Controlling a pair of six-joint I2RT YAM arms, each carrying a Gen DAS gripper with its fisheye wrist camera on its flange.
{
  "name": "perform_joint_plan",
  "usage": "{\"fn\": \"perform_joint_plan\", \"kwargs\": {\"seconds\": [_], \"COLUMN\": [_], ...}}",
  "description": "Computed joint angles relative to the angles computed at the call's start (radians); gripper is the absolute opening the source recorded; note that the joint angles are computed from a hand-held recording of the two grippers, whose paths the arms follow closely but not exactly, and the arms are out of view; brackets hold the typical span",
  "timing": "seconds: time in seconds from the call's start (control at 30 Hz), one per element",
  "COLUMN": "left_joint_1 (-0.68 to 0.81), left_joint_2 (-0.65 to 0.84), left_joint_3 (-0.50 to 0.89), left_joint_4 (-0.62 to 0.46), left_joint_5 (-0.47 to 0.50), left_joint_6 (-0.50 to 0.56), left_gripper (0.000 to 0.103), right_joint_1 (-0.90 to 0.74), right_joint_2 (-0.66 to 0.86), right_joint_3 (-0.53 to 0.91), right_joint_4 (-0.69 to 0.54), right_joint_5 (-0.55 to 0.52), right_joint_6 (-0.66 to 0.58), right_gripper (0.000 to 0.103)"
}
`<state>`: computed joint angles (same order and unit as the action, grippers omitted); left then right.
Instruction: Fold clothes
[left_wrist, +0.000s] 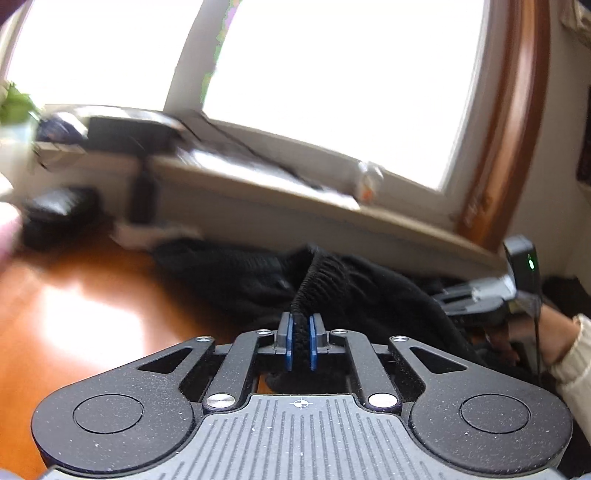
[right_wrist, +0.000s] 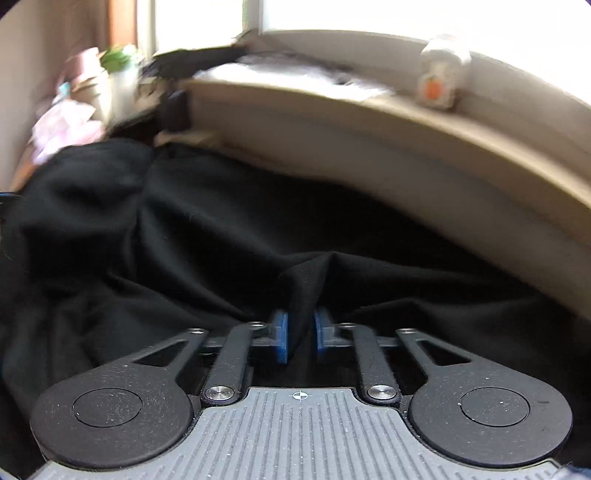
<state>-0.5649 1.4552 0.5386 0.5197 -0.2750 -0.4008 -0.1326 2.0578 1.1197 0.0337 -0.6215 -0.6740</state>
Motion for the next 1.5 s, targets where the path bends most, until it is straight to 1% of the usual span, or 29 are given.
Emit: {"fn": "perform_joint_plan", "kwargs": {"seconds": [0.07, 0.1, 0.17, 0.2, 0.23, 0.27, 0.3, 0.37, 0.4, 0.43, 0.47, 0.5, 0.53, 0.57, 0.6, 0.67, 0.7, 0.77, 0.83, 0.9, 1.0, 1.1, 1.13, 1.17, 1.2, 1.27, 1.37, 1.5], "left_joint_1": [0.056, 0.099, 0.218, 0.286, 0.337, 0.36, 0.381, 0.398, 0.401, 0.403, 0.406, 0.408, 0.415, 0.423, 0.431, 0.431, 0.424, 0.403, 0.36, 0.305, 0.244, 0.194, 0.177, 0.161, 0.146, 0.125, 0.123, 0.15], "left_joint_2": [-0.154, -0.232, -0.331, -0.373, -0.381, -0.378, -0.373, -0.356, -0.371, -0.388, -0.406, -0.424, -0.444, -0.463, -0.482, -0.528, -0.536, -0.544, -0.511, -0.445, -0.315, -0.18, -0.139, -0.099, -0.06, -0.014, 0.003, -0.016], "left_joint_3": [-0.052, -0.08, -0.116, -0.129, -0.14, -0.157, -0.174, -0.187, -0.193, -0.2, -0.207, -0.214, -0.211, -0.207, -0.202, -0.192, -0.189, -0.179, -0.163, -0.137, -0.086, -0.027, -0.005, 0.019, 0.043, 0.074, 0.078, 0.058], "left_joint_4": [-0.076, -0.122, -0.24, -0.298, -0.335, -0.348, -0.356, -0.383, -0.391, -0.398, -0.406, -0.414, -0.431, -0.448, -0.466, -0.503, -0.503, -0.5, -0.471, -0.424, -0.341, -0.266, -0.251, -0.238, -0.226, -0.218, -0.204, -0.206], "left_joint_5": [-0.036, -0.042, 0.033, 0.079, 0.137, 0.167, 0.194, 0.231, 0.223, 0.212, 0.2, 0.189, 0.181, 0.174, 0.166, 0.15, 0.139, 0.116, 0.076, 0.043, 0.023, 0.022, 0.019, 0.018, 0.017, 0.008, 0.016, 0.04], "left_joint_6": [0.024, 0.026, 0.029, 0.039, 0.049, 0.048, 0.048, 0.063, 0.066, 0.067, 0.069, 0.07, 0.073, 0.076, 0.08, 0.076, 0.07, 0.058, 0.046, 0.038, 0.037, 0.039, 0.043, 0.047, 0.052, 0.065, 0.067, 0.067], "left_gripper": [0.008, 0.008, 0.008, 0.008, 0.009, 0.01, 0.011, 0.014, 0.022, 0.027, 0.035, 0.04, 0.041, 0.045, 0.05, 0.055, 0.058, 0.061, 0.065, 0.068, 0.069, 0.069, 0.069, 0.069, 0.069, 0.069, 0.069, 0.069], "right_joint_1": [-0.005, -0.008, -0.011, -0.009, -0.006, -0.001, 0.005, 0.018, 0.024, 0.018, 0.01, 0.001, -0.014, -0.031, -0.048, -0.088, -0.108, -0.148, -0.191, -0.234, -0.308, -0.381, -0.405, -0.431, -0.457, -0.513, -0.6, -0.649], "right_joint_2": [-0.008, -0.009, -0.02, -0.025, -0.027, -0.028, -0.033, -0.045, -0.052, -0.06, -0.069, -0.078, -0.089, -0.098, -0.106, -0.116, -0.119, -0.125, -0.136, -0.151, -0.145, -0.11, -0.096, -0.08, -0.063, -0.034, -0.025, -0.02], "right_joint_3": [0.002, 0.015, 0.018, 0.022, 0.022, 0.022, 0.01, -0.019, -0.032, -0.048, -0.063, -0.078, -0.09, -0.098, -0.104, -0.1, -0.096, -0.089, -0.094, -0.107, -0.092, -0.06, -0.047, -0.032, -0.016, 0.014, 0.029, 0.07], "right_joint_4": [0.039, 0.028, 0.019, -0.009, -0.028, -0.044, -0.035, -0.006, 0.009, 0.022, 0.035, 0.048, 0.048, 0.035, 0.019, -0.055, -0.097, -0.174, -0.235, -0.28, -0.362, -0.42, -0.439, -0.47, -0.505, -0.575, -0.645, -0.714], "right_joint_5": [0.003, -0.005, -0.024, -0.03, -0.029, -0.027, -0.018, 0.004, 0.015, 0.004, -0.01, -0.025, -0.046, -0.065, -0.082, -0.116, -0.131, -0.148, -0.152, -0.159, -0.173, -0.173, -0.172, -0.176, -0.181, -0.192, -0.2, -0.179], "right_joint_6": [0.045, 0.057, 0.065, 0.049, 0.03, 0.012, 0.005, -0.004, -0.008, -0.008, -0.007, -0.006, -0.012, -0.027, -0.045, -0.107, -0.142, -0.215, -0.302, -0.382, -0.469, -0.53, -0.55, -0.579, -0.611, -0.675, -0.784, -0.815], "right_gripper": [0.012, 0.012, 0.012, 0.013, 0.015, 0.017, 0.019, 0.028, 0.03, 0.035, 0.042, 0.044, 0.048, 0.05, 0.05, 0.052, 0.052, 0.054, 0.056, 0.059, 0.059, 0.059, 0.057, 0.047, 0.044, 0.042, 0.039, 0.039]}}
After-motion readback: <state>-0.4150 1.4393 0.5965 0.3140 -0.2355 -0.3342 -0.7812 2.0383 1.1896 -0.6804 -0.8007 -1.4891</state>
